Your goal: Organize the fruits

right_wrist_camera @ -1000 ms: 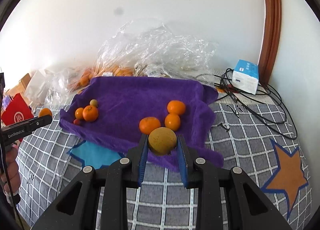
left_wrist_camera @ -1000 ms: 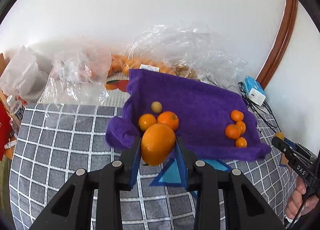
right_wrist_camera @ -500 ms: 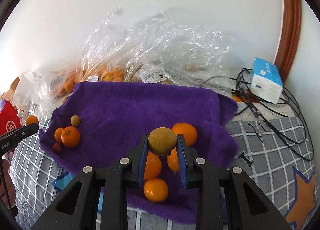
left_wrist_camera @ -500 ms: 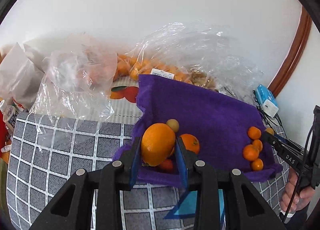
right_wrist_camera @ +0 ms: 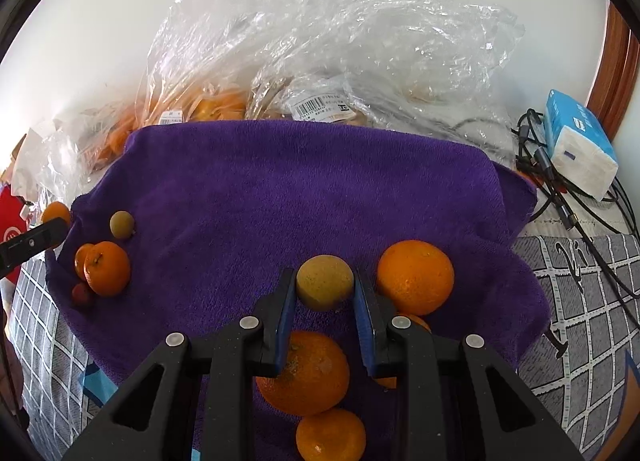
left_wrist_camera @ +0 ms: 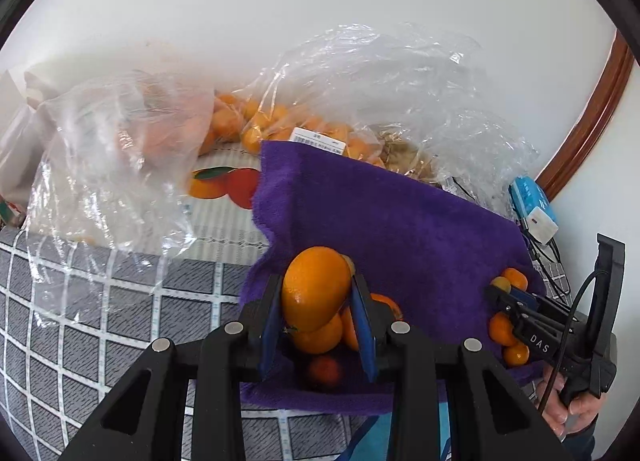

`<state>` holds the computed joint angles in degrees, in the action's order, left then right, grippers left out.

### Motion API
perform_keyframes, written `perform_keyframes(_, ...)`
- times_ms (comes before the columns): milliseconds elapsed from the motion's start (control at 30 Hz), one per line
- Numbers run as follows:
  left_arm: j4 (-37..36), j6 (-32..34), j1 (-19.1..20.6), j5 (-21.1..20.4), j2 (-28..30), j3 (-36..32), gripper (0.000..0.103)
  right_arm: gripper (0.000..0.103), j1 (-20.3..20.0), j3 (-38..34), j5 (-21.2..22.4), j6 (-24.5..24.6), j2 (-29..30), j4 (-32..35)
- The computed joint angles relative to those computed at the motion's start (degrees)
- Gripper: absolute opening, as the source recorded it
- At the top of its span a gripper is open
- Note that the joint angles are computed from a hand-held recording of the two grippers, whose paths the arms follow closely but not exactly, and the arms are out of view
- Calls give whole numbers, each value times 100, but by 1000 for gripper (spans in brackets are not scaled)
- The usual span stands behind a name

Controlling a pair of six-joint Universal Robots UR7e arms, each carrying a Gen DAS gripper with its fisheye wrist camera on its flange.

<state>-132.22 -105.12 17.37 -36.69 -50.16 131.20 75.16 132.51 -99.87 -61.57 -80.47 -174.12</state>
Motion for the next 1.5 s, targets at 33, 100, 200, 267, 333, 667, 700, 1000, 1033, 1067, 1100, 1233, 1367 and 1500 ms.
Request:
perform_keyframes(33, -100, 120, 42, 32, 49, -43, 31, 28, -5, -3, 8, -9, -6, 7)
perform_keyframes(100, -245, 302, 119, 83, 114, -115, 31, 32, -20, -35, 58, 10, -69, 203)
perform_keyframes(200, -551, 632, 270, 181, 250, -247, 31, 41, -29, -5, 156, 11, -210, 318)
perform_keyframes(267, -664, 824, 373, 196, 336, -356, 31, 44, -60, 68, 249, -29, -330, 254)
perform_keyframes(333, -846, 1113, 493, 199, 467, -492, 31, 45, -118, 122, 336, -74, -503, 296)
perform_keyframes(667, -727, 1689, 991, -142, 927, -1101, 31, 48, -542, 125, 705, 163, -1125, 552)
perform_keyframes(700, -636, 1684, 995, -141, 959, -1150, 31, 48, -549, 116, 670, 203, -1117, 518)
perform_keyframes(1000, -288, 1363, 794, -60, 827, -1158, 43, 48, -567, 281, 398, 188, -1145, 291)
perform_keyframes(1033, -180, 1304, 717, -17, 790, -1157, 48, 48, -565, 321, 395, 164, -1210, 291)
perform_keyframes(1067, -51, 1209, 598, 36, 734, -1138, 51, 48, -564, 356, 407, 147, -1302, 330)
perform_keyframes(1100, 83, 1109, 511, 60, 682, -1132, 54, 48, -553, 391, 406, 126, -1407, 389)
perform_keyframes(1233, 722, 501, 77, 53, 433, -1074, 65, 49, -472, 541, 325, 26, -1904, 541)
perform_keyframes(1367, 1844, -509, -468, -114, 230, -1164, 75, 53, -473, 653, 452, 27, -2573, 922)
perform_keyframes(1500, 2787, -1321, -1030, -321, 277, -1388, 83, 62, -584, 772, 653, -42, -3314, 1403)
